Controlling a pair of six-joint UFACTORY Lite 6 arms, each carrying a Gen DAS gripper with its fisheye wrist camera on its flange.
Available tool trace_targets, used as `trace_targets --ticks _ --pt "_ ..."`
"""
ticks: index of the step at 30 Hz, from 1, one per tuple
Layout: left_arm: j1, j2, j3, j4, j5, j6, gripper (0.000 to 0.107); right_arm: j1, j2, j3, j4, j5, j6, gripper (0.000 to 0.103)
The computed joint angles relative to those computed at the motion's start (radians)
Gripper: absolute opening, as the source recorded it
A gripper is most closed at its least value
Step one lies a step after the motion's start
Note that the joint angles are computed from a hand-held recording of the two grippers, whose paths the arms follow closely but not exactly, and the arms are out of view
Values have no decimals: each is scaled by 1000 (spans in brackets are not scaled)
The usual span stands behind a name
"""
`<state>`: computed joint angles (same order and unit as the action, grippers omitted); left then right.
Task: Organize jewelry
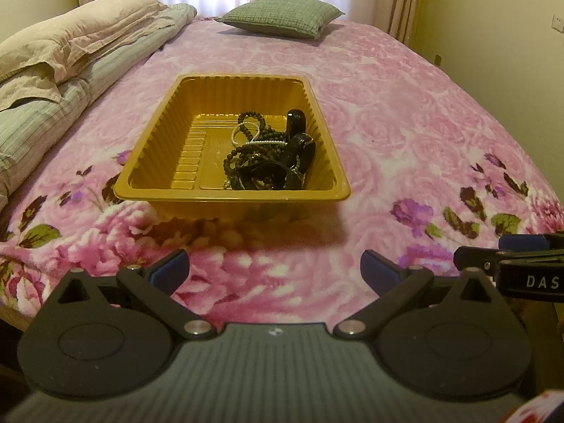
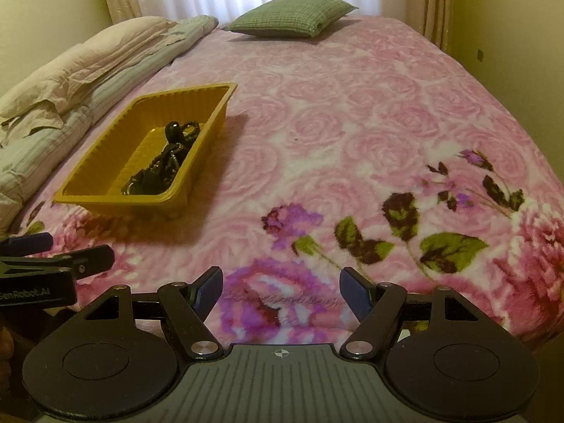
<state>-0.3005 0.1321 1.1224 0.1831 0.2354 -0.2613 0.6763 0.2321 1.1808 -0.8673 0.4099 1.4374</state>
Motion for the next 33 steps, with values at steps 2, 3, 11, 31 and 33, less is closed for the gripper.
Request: trace_targets --ticks 2,3,11,31,33 --pt "-2 0 0 9 0 -11 103 1 3 3 5 1 -1 73" --pt "-3 0 0 13 1 -18 103 1 3 4 7 1 -3 73" --pt "-7 9 6 -2 0 -7 103 7 11 14 7 7 1 73" --pt "-7 24 8 -8 -13 -2 103 3 14 19 17 5 -10 73" --pt "-7 23 9 -11 -11 -1 103 2 15 19 19 4 -12 73"
